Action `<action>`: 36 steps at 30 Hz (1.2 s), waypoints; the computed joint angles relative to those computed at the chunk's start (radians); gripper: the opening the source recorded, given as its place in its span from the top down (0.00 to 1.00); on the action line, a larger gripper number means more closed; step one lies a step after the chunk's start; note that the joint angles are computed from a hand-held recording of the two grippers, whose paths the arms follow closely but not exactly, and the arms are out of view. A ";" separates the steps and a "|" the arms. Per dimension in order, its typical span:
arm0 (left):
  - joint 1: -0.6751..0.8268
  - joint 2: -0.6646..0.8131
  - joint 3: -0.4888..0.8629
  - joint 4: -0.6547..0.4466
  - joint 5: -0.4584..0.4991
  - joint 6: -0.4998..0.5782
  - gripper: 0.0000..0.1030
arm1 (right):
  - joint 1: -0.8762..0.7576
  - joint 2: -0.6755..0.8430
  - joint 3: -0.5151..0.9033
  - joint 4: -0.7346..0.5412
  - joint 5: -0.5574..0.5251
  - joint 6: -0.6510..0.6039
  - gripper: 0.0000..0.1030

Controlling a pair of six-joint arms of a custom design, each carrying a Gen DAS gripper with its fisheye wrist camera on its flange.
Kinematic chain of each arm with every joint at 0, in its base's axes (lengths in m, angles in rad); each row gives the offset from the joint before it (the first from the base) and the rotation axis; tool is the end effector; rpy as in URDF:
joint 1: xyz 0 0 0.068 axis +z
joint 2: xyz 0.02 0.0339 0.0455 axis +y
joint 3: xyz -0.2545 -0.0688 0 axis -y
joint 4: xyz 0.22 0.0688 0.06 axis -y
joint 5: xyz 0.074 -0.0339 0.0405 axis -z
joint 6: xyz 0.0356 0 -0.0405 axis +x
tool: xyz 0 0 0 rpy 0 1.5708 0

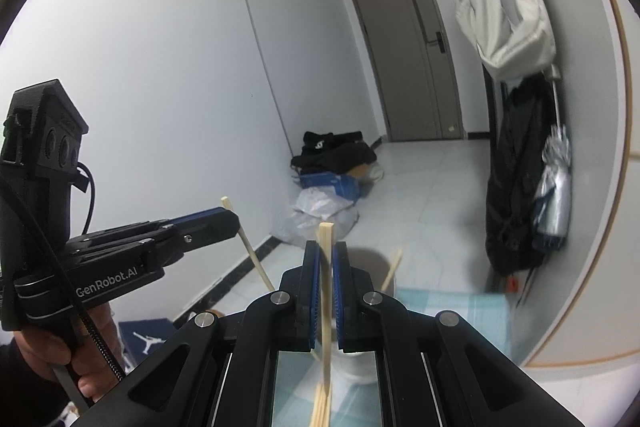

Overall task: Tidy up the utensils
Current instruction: 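Carry both chopsticks over the holder and lower them into it, then open both grippers and raise them away from the holder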

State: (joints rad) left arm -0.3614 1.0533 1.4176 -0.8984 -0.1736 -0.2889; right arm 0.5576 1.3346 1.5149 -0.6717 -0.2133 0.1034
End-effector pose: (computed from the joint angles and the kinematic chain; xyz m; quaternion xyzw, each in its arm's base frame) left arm 0.1632 -0.0551 0.4136 -0.0116 0.8664 -0.0863 0.4918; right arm 0.2184 0.1451 0.4081 -0.2454 0.8188 0.2522 0.4537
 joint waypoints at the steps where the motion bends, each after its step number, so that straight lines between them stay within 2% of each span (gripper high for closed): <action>1: 0.008 0.014 0.018 0.002 0.008 0.007 0.97 | -0.004 0.020 0.033 -0.005 -0.006 -0.006 0.95; 12: 0.188 0.181 0.201 0.015 0.198 0.077 0.97 | -0.059 0.262 0.347 -0.023 0.004 -0.034 0.95; 20: 0.249 0.285 0.251 0.045 0.254 0.122 0.97 | -0.053 0.413 0.482 0.003 0.021 -0.054 0.95; 25: 0.279 0.310 0.204 0.073 0.300 0.147 0.97 | -0.060 0.471 0.485 0.022 0.012 -0.061 0.95; 32: 0.298 0.338 0.151 0.090 0.351 0.139 0.97 | -0.072 0.492 0.417 0.046 -0.021 -0.073 0.95; 36: 0.298 0.341 0.122 0.085 0.323 0.116 0.97 | -0.076 0.492 0.335 0.060 -0.024 -0.071 0.92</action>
